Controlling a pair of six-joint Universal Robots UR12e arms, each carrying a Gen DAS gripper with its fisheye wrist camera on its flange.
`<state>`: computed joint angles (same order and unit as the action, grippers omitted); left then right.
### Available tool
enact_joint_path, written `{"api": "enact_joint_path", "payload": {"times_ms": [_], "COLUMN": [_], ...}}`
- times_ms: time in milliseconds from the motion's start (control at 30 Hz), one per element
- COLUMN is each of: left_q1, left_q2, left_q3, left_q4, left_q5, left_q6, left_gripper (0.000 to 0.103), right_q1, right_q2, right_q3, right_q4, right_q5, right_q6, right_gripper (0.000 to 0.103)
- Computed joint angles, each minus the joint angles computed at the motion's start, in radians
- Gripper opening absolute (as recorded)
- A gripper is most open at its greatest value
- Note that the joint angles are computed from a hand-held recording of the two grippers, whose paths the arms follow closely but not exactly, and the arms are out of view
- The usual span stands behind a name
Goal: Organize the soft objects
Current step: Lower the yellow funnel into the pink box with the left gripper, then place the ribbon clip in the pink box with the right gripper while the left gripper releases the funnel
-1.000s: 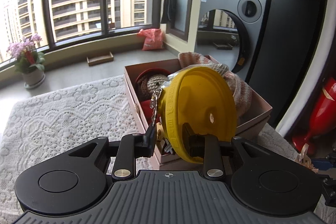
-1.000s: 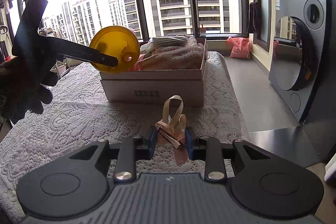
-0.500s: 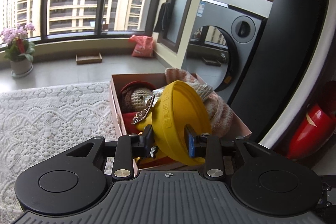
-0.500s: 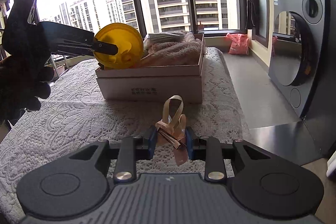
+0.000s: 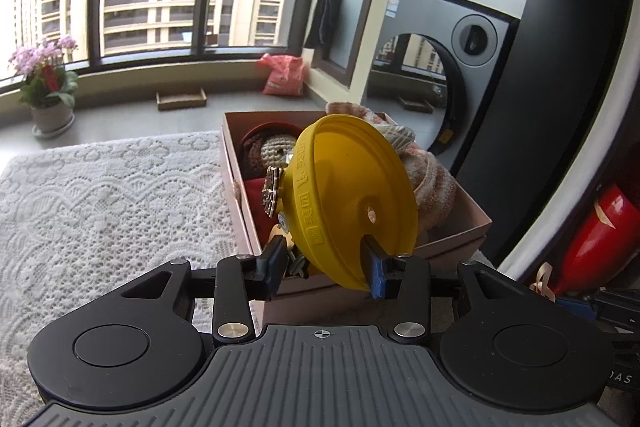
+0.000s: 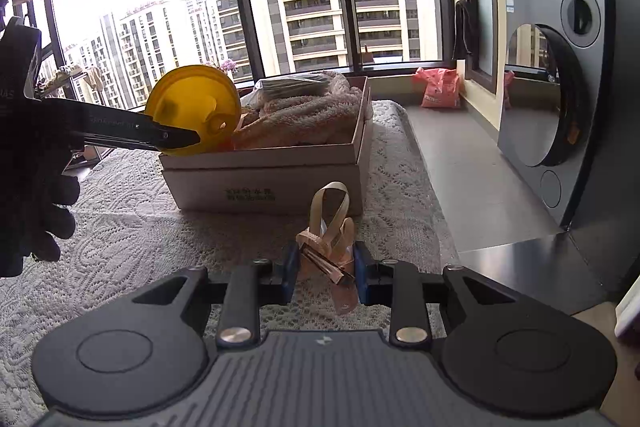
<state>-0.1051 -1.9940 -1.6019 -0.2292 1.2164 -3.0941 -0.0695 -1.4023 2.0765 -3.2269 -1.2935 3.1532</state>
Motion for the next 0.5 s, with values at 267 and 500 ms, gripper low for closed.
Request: {"api": "enact_joint_path", "payload": {"times_ms": [267, 500], "left_q1": [-0.004, -0.016], "left_q2": [0.066, 0.031], "left_q3": [-0.106, -0.044], "left_q4": [0.188, 0.145], "left_q5": [0.031, 0.12], "left_q6": [0.013, -0.005], "left_gripper": [0.042, 0.04], "right_q1": [0.003, 0.006], "right_q2": [0.003, 0.005], "right_q3": [-0.007, -0.014], "right_q4": [-0.017, 0.007], "right_q5": [-0.021, -0.007], "right_q6": [-0.004, 0.005], "right_gripper": [0.028, 0.028]}}
